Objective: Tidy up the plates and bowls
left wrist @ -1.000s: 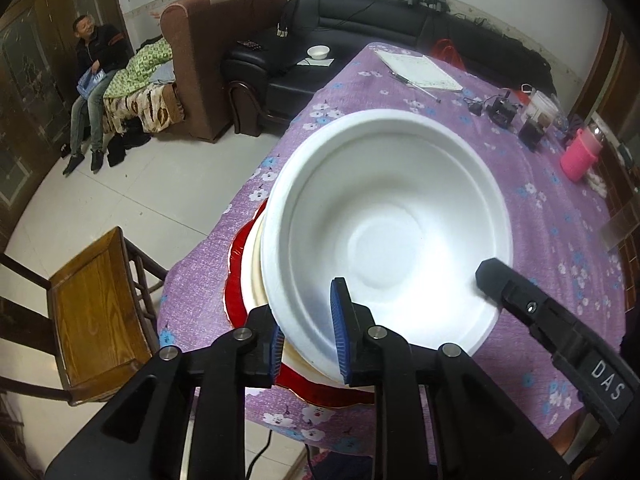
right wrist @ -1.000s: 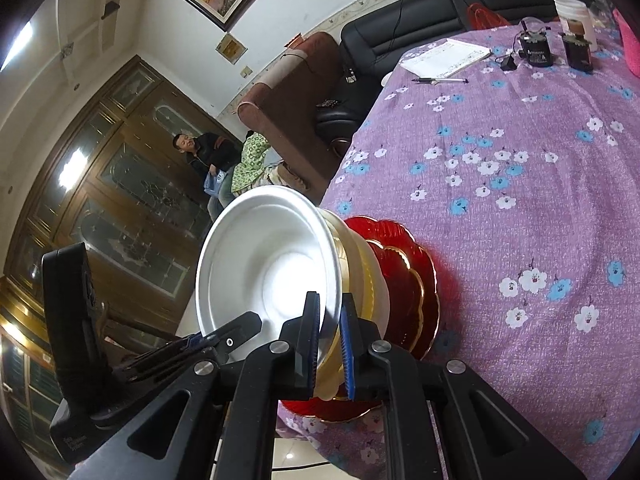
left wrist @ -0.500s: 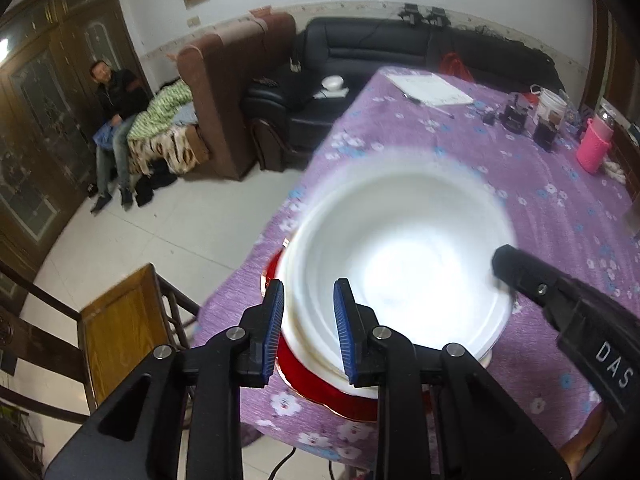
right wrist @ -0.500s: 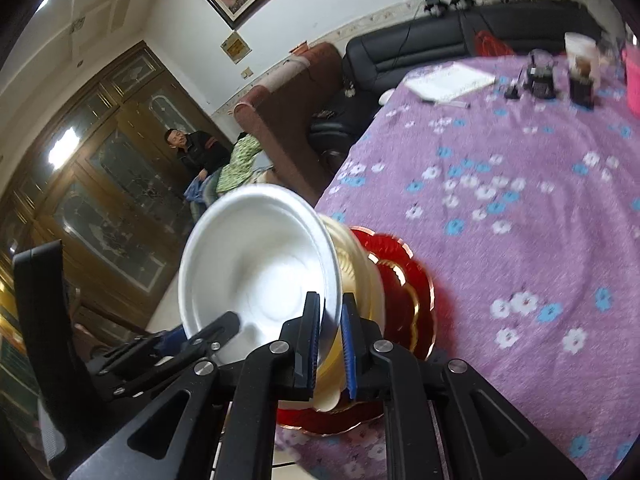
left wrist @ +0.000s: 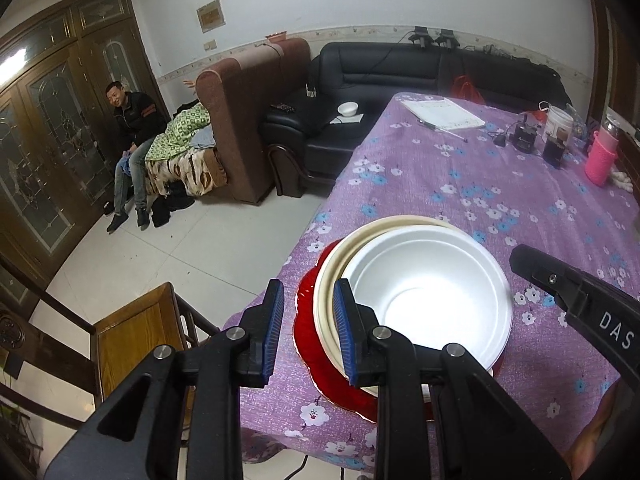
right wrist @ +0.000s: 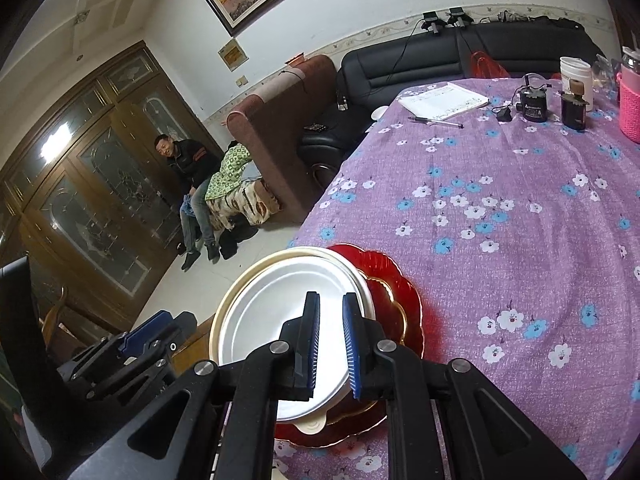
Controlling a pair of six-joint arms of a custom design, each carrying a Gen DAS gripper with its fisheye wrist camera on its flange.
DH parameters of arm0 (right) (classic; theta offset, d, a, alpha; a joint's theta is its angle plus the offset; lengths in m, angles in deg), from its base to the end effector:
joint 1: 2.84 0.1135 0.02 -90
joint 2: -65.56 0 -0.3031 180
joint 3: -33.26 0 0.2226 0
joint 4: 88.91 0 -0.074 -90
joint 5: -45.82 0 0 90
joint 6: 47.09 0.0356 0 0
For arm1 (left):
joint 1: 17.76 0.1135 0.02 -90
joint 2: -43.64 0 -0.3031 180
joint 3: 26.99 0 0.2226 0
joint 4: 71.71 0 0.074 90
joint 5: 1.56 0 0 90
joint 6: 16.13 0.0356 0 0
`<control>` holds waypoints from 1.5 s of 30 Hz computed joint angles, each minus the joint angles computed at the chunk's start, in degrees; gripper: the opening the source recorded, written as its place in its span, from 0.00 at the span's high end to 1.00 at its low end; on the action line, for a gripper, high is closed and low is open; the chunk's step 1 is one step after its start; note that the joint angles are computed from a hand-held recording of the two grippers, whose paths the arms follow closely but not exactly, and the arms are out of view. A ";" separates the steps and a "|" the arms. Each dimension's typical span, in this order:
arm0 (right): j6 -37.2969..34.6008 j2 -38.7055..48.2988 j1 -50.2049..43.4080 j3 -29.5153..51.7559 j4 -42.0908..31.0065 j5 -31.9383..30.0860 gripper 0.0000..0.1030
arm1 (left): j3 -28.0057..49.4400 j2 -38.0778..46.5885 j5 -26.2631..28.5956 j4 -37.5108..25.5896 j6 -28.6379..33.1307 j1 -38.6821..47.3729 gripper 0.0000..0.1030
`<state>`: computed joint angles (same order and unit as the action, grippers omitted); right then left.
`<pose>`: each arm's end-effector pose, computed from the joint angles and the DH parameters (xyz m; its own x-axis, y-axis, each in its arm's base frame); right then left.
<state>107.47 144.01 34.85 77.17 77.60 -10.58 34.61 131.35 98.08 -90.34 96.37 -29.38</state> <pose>0.1798 0.1140 0.2072 -0.4481 0.6043 -0.6588 0.4383 0.7908 0.4272 0.2782 -0.0633 0.2416 -0.5164 0.4914 -0.7013 0.5549 0.8158 0.1629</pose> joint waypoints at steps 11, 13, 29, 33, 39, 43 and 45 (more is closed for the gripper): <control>0.20 -2.70 1.29 -0.09 -1.60 1.37 0.87 | 0.11 -1.77 1.12 -1.84 -0.60 0.58 0.74; 0.44 -4.00 1.55 -0.86 -1.68 1.29 0.85 | 1.30 -1.53 3.48 -4.27 -1.14 1.91 0.54; 11.88 -20.97 19.71 -12.13 -9.70 15.05 0.55 | -8.01 -12.79 8.94 -5.76 -2.23 4.47 0.39; 18.19 -15.66 30.96 -8.57 -16.27 24.19 0.55 | -11.31 -16.97 8.97 -2.73 -3.46 6.91 0.39; 23.98 -10.13 39.41 -2.68 -24.25 30.65 0.55 | -11.70 -21.90 15.89 -2.82 -2.89 14.57 0.25; 26.73 -8.63 41.44 -0.30 -27.64 31.90 0.55 | -12.33 -24.94 17.89 -2.34 -2.53 16.44 0.18; 27.95 -7.70 42.25 0.83 -29.24 32.52 0.54 | -12.75 -26.15 18.74 -2.09 -2.12 17.15 0.18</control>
<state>135.42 136.32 77.09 78.00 48.36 21.95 21.86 105.20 116.81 -92.43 94.26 -12.23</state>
